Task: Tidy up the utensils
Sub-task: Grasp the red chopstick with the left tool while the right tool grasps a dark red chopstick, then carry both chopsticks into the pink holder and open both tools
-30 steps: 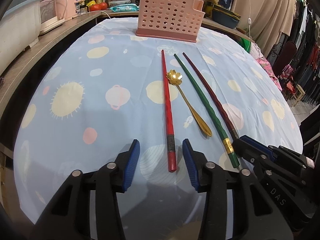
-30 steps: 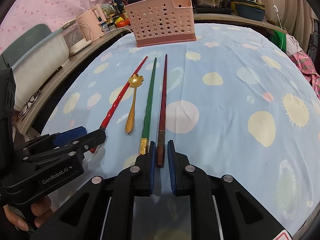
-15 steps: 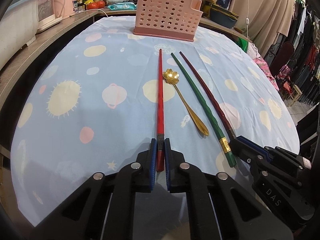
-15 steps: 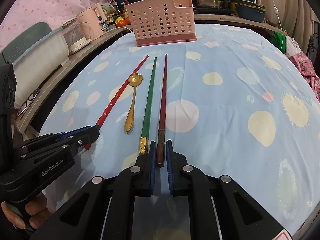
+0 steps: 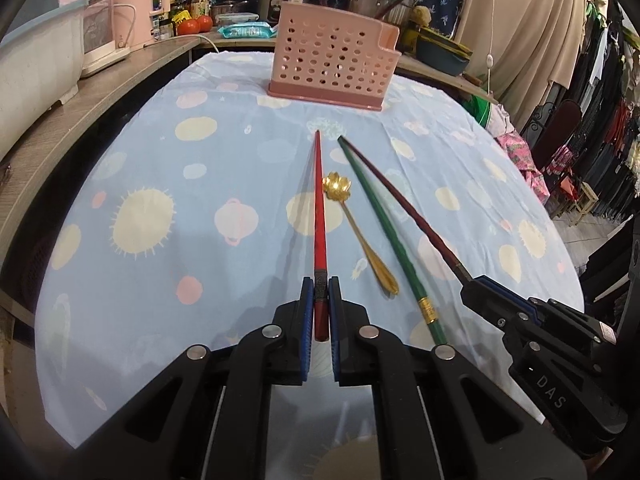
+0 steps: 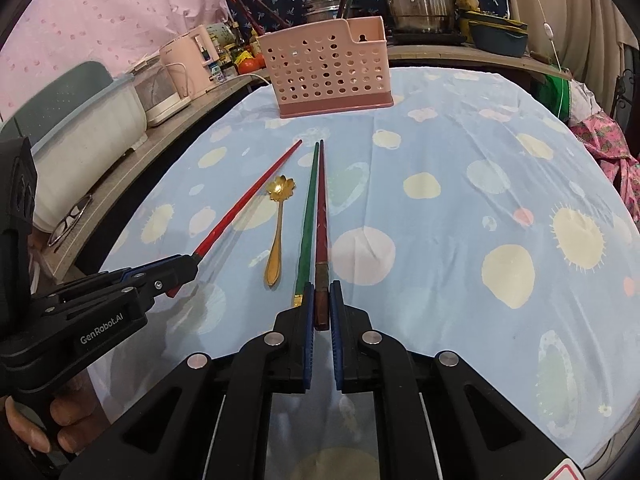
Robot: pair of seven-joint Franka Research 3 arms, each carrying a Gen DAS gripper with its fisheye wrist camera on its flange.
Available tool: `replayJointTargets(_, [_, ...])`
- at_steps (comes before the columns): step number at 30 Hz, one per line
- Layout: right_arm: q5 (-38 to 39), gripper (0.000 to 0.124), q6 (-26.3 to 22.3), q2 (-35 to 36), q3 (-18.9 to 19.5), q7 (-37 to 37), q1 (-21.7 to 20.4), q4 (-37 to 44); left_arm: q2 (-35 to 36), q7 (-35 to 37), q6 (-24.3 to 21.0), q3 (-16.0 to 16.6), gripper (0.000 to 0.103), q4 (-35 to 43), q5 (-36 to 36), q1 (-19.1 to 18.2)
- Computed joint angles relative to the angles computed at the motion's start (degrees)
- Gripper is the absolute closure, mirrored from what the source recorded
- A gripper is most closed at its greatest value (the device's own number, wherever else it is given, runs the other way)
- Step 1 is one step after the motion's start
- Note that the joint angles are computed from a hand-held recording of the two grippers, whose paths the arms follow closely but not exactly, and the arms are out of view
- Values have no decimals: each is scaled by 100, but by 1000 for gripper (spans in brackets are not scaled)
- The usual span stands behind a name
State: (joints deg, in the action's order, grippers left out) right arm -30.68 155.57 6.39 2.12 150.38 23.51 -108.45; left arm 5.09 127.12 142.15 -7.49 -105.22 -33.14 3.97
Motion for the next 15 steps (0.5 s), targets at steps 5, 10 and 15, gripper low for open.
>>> replayJointTargets(5, [-252,116,100,-101,-29,209,-15,69,-42,105,-34,-2,96,160,-249,17])
replayJointTargets(10, [-601,116,110,-142,-45,461,-75,283,21,135,-86,-8,96,487,-455,32])
replayJointTargets(15, [-936,116,180,-120,-86,673,-154,543,158,160,24,-64,96,889,-584,39])
